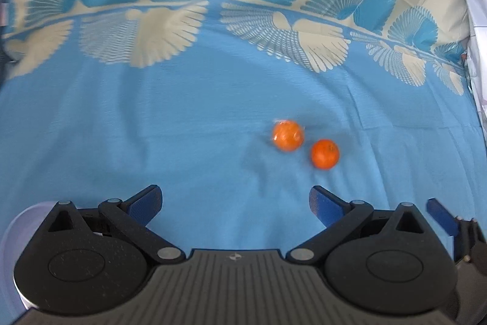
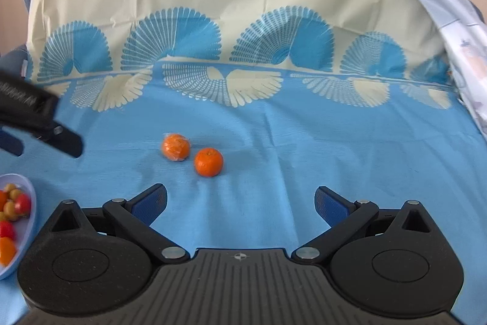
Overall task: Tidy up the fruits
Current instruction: 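Move both tools toward the two kumquats on the sheet, then grasp a kumquat with the left gripper while the right gripper grasps the other kumquat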
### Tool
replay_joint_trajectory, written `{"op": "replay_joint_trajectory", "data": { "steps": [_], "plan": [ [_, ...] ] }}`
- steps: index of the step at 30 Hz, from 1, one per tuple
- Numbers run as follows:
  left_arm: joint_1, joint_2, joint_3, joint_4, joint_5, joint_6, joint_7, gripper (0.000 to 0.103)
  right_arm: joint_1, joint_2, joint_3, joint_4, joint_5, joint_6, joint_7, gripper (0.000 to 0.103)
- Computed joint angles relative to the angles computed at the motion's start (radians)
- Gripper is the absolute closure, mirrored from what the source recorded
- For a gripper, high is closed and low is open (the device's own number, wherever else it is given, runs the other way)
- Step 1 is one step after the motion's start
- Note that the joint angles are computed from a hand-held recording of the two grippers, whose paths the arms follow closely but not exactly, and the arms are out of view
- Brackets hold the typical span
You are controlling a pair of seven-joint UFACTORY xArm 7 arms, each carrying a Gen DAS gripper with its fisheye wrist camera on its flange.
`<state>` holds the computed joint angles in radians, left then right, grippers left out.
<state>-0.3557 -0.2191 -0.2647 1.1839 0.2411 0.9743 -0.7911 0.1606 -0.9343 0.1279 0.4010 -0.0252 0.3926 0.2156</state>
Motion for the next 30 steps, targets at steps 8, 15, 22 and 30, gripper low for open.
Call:
{"op": "replay_joint_trajectory", "data": {
  "steps": [8, 15, 22, 30],
  "plan": [
    [-0.015, 0.303, 0.071, 0.173, -0.091, -0.080, 0.178, 0.001, 0.042, 0.454, -0.058, 0.115, 0.007, -0.264, -0.113, 0.001],
    [-0.003, 0.340, 0.072, 0.198, -0.171, -0.136, 0.261, 0.061, 0.259, 0.550, -0.240, 0.127, 0.132, -0.402, -0.271, 0.053],
    [-0.048, 0.219, 0.084, 0.113, -0.097, -0.101, 0.160, 0.062, 0.089, 0.424, -0.085, 0.105, 0.114, -0.256, -0.189, 0.066],
    [-0.033, -0.180, 0.019, -0.109, -0.139, -0.021, 0.102, 0.061, 0.085, 0.033, -0.062, 0.027, 0.116, 0.005, -0.129, 0.066]
  ]
}}
